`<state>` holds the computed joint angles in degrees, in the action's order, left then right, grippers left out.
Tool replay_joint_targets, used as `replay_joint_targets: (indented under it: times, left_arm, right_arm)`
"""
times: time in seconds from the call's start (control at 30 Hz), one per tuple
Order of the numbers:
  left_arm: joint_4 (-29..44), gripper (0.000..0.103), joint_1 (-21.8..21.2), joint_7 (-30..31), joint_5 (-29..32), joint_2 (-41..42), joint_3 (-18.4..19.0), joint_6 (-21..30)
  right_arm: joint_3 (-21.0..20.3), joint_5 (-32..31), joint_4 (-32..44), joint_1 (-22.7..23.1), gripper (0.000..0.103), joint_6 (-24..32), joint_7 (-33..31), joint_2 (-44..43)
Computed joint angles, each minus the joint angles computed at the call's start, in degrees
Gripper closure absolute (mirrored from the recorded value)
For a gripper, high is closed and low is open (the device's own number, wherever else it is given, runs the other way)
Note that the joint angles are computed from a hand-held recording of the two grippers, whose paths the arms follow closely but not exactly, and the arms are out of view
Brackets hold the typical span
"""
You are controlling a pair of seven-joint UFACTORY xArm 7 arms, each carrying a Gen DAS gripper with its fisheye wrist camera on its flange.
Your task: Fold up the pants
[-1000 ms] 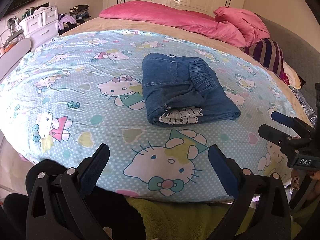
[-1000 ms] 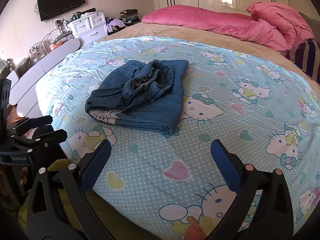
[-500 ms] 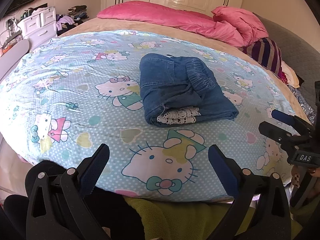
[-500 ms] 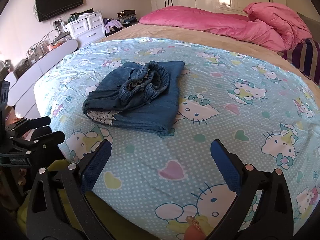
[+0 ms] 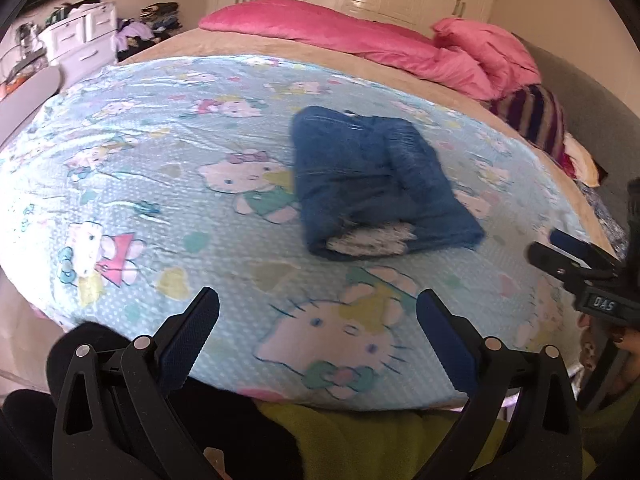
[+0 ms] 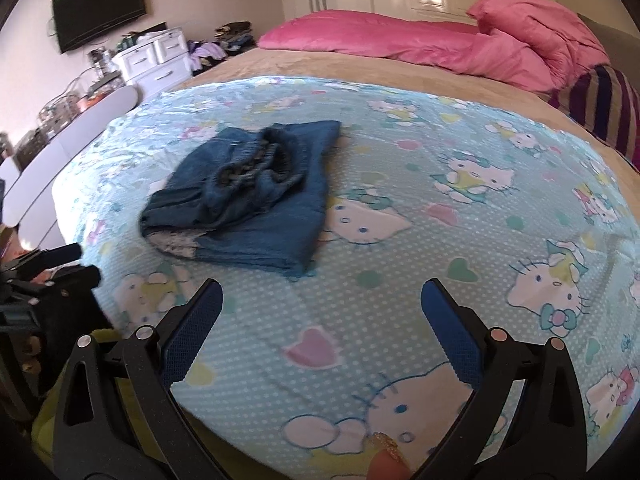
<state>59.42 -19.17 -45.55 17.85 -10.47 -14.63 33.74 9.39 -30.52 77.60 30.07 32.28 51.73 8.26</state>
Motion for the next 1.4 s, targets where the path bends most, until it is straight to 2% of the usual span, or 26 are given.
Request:
replay_joint_targets:
  times: [0.17, 0.23, 0.33, 0.4, 0.5, 0.57, 0.6, 0.7, 1.4]
  left_arm:
    - [4.22, 0.004, 2.72, 2.51, -2.58, 4.69, 3.98, 3.69]
    - [7.17, 0.005, 4.45, 1.73, -0.14, 7.36, 5.37, 5.75]
    - [15.22, 0.005, 6.63, 0.48, 6.93, 14.52, 8.36, 11.07]
    - [20.92, 0.005, 7.35, 0.16, 9.38, 19.54, 10.76, 13.29]
    - [27.97, 0.004, 9.10, 2.26, 7.63, 26.81, 13.66, 11.95]
    - [27.94, 0.004, 8.23, 0.78, 11.78, 29.18, 16.17, 6.47]
    - [27.61, 0.004, 7.46, 0.54, 13.82, 29.53, 16.95, 5.34]
    - [27.59, 0.004, 6.26, -0.31, 15.35, 29.38, 17.71, 5.63]
    - [26.89, 0.004, 6.52, 0.00, 14.33, 29.14, 17.98, 4.31]
  right_arm:
    - [-2.57, -2.74, -4.06, -3.27, 0.009, 0.58, 5.21, -2.74]
    - [-3.57, -4.57, -5.41, -5.53, 0.009, 3.73, 8.27, -3.85]
    - [-5.39, -6.91, -6.66, -10.23, 0.009, 9.00, 10.71, -4.62]
    - [-6.95, -7.34, -5.68, -13.79, 0.009, 13.30, 11.50, -3.77]
    - [-9.52, -3.68, -3.19, -19.45, 0.009, 14.22, 10.95, -0.97]
    - [-11.35, -1.39, -0.55, -20.34, 0.009, 16.47, 10.06, 2.12]
    - [-10.53, -1.27, -0.66, -21.91, 0.008, 15.15, 9.90, 2.74]
    - [-10.87, -3.35, -2.88, -21.87, 0.008, 12.16, 12.10, 1.72]
    - [-10.55, -2.91, -2.62, -22.19, 0.008, 12.40, 11.76, 1.74]
